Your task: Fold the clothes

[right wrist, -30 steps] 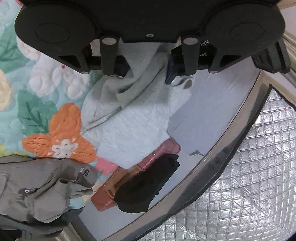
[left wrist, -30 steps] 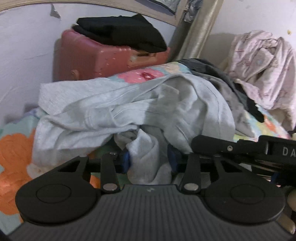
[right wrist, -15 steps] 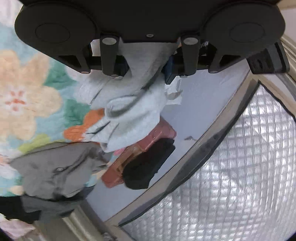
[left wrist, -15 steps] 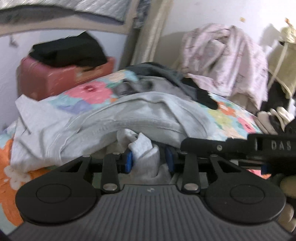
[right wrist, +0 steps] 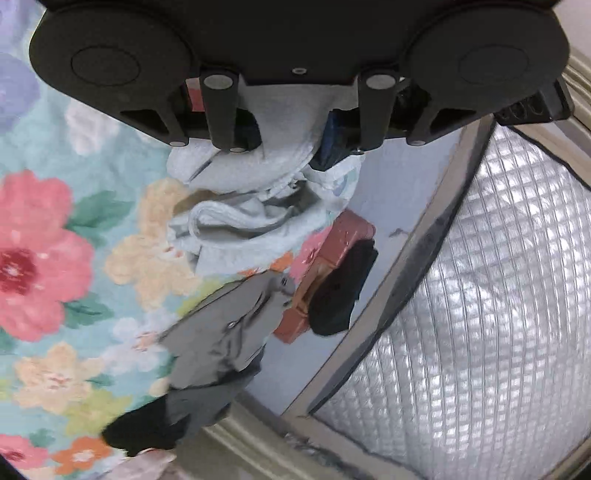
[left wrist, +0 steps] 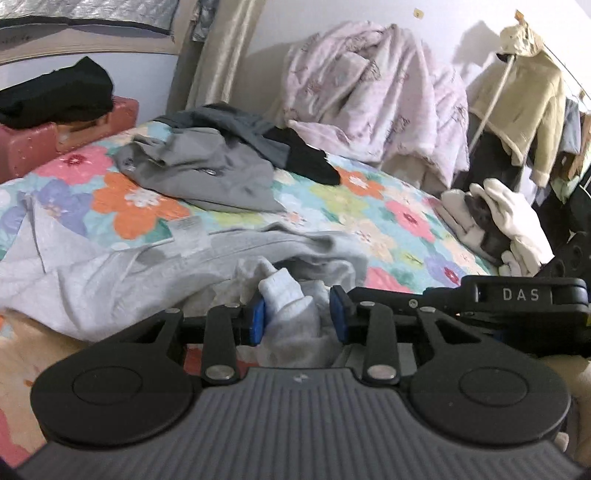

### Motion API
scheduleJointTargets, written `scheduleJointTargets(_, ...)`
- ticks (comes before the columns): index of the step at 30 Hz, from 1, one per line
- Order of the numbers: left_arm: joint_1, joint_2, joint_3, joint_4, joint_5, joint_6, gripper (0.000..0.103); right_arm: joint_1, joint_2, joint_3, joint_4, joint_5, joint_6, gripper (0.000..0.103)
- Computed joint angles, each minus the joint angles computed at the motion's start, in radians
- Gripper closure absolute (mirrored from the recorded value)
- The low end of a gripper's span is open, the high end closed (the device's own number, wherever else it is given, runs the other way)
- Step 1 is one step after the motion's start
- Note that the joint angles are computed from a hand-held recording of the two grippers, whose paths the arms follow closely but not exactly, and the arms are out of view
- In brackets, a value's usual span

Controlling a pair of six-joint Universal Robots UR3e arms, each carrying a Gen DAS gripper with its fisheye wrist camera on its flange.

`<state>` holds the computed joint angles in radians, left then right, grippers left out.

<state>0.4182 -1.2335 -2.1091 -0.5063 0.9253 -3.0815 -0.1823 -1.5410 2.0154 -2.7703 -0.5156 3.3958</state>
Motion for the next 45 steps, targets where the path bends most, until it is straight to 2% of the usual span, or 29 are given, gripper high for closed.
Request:
scheduleJointTargets(6,-0.27,-0.166,0.148,0.122,0.188,-0.114,0.07,-0.233,-0.121,0.13,0.118,0.173,-0.146,0.069)
scheduleJointTargets(8,-0.355,-0.266,0.259,0.108,0.228,-0.124,0.07,-0.309,-0.157,0.139,0.214,0.21,-0.23,0.07)
scheduleJointTargets(12,-0.519,-0.434,0.462,0.112,0.343,-0.189,0.07,-0.442,-0.21,0.097,0.496,0.256,-0.442,0.07)
scheduleJointTargets(14,-0.591,-0.513,0.572,0.105,0.394,-0.21,0.07,-0.509,-0.24,0.048,0.692,0.28,-0.578,0.07)
scheduleJointTargets(16,-0.637,-0.574,0.661,0.114,0.398,-0.243,0.07,-0.578,-0.258,-0.029,0.943,0.31,-0.761,0.07)
scheduleJointTargets(21,-0.756,-0.722,0.907,0.115,0.436,-0.336,0.07,-0.757,-0.267,-0.322,1.692,0.341,-1.372,0.07)
scheduleJointTargets(22,-0.777,-0.751,0.948,0.114,0.446,-0.343,0.07,-0.794,-0.265,-0.375,1.801,0.339,-1.475,0.07)
scheduleJointTargets(23,-0.807,-0.789,1.005,0.091,0.464,-0.352,0.07,-0.828,-0.274,-0.395,1.826,0.331,-1.52,0.07)
scheduleJointTargets(24,-0.834,-0.824,1.061,0.049,0.484,-0.356,0.07,-0.858,-0.291,-0.38,1.767,0.306,-1.511,0.07)
scheduleJointTargets(26,-0.879,-0.903,1.186,-0.093,0.507,-0.351,0.068,-0.891,-0.329,-0.274,1.449,0.21,-1.321,0.07)
scheduleJointTargets(28,-0.9,-0.962,1.277,-0.221,0.498,-0.347,0.067,-0.881,-0.311,-0.203,1.182,0.042,-1.136,0.07)
scheduleJointTargets(30,-0.907,-0.956,1.238,-0.248,0.515,-0.329,0.064,-0.852,-0.261,-0.189,1.064,-0.139,-1.041,0.071)
scheduleJointTargets(31,-0.905,-0.944,1.203,-0.258,0.526,-0.32,0.062,-0.854,-0.258,-0.159,1.021,-0.196,-1.023,0.072)
scheduleJointTargets(34,-0.859,-0.834,0.996,-0.225,0.516,-0.318,0.062,-0.901,-0.288,-0.079,0.982,-0.262,-1.073,0.072)
scheduleJointTargets(38,-0.768,-0.696,0.755,-0.152,0.524,-0.323,0.062,-0.961,-0.309,-0.059,1.017,-0.25,-1.158,0.072)
scheduleJointTargets(41,-0.716,-0.646,0.682,-0.135,0.541,-0.32,0.057,-0.924,-0.353,-0.006,0.869,-0.296,-1.147,0.073)
scheduleJointTargets(45,-0.668,-0.613,0.643,-0.126,0.554,-0.301,0.056,-0.881,-0.383,0.018,0.74,-0.337,-1.159,0.073)
